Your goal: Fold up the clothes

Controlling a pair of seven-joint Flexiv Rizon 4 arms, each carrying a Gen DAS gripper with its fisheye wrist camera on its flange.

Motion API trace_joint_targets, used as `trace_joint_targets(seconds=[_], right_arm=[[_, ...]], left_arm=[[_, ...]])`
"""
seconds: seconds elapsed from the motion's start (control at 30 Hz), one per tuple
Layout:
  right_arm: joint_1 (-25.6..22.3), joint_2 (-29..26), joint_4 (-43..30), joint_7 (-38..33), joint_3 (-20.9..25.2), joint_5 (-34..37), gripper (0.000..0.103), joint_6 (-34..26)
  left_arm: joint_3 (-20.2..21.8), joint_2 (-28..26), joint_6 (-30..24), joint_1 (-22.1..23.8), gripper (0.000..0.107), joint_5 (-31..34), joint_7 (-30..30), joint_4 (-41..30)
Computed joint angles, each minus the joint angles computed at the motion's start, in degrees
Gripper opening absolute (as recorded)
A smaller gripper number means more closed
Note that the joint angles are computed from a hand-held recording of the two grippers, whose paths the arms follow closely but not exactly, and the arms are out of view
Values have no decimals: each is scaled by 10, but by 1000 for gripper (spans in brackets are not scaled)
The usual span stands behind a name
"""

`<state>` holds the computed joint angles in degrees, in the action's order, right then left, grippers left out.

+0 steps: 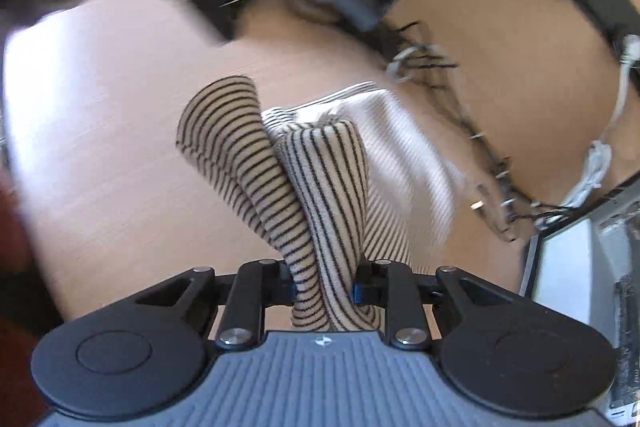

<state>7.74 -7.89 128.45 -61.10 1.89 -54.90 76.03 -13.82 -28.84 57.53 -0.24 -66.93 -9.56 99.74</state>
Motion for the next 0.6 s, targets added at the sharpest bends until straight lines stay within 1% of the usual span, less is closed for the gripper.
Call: trace_joint_targets(seconds=[0.03,0.07,0.13,0.17,0.23,0.3,0.37,0.4,0.43,0.5,0.53,0.6], right_arm=[[3,9,-1,-59,27,78,21,-26],[9,18,-6,-106,47,137,21,-51],[22,50,-18,-209,77,243,21,-113],[31,67,-28,-255,85,285,21,-147],[49,89,-63,-334,91,341,21,-223],[64,86,-118,-403,86,373,21,-293],[74,73,-177,-456,80,399,21,-354],[77,59,-209,-482,77,415,21,-386],[78,36,-242,-523,71,429,21,-406],[68,-13,-295,-585,61,461,21,-423],[60,-47,-325,-609,56,481,21,-421],[45,-93,-352,-635,55,503,22,-401]], left_arm=[[-4,-8,-5,-1,103,1,4,-9],[-8,-15,-10,-1,103,2,8,-17],[-17,-32,-21,-4,103,8,14,-36],[-19,-42,-28,-9,103,20,14,-43],[-16,-60,-36,-19,103,62,14,-55],[-19,-70,-42,-21,103,98,31,-58],[-26,-74,-51,-14,102,118,64,-54],[-26,-74,-55,-11,99,126,69,-52],[-25,-75,-59,-8,97,134,75,-50],[-22,-77,-66,-3,96,143,67,-47],[-23,-77,-67,2,96,139,64,-44],[-23,-69,-64,15,96,119,46,-33]])
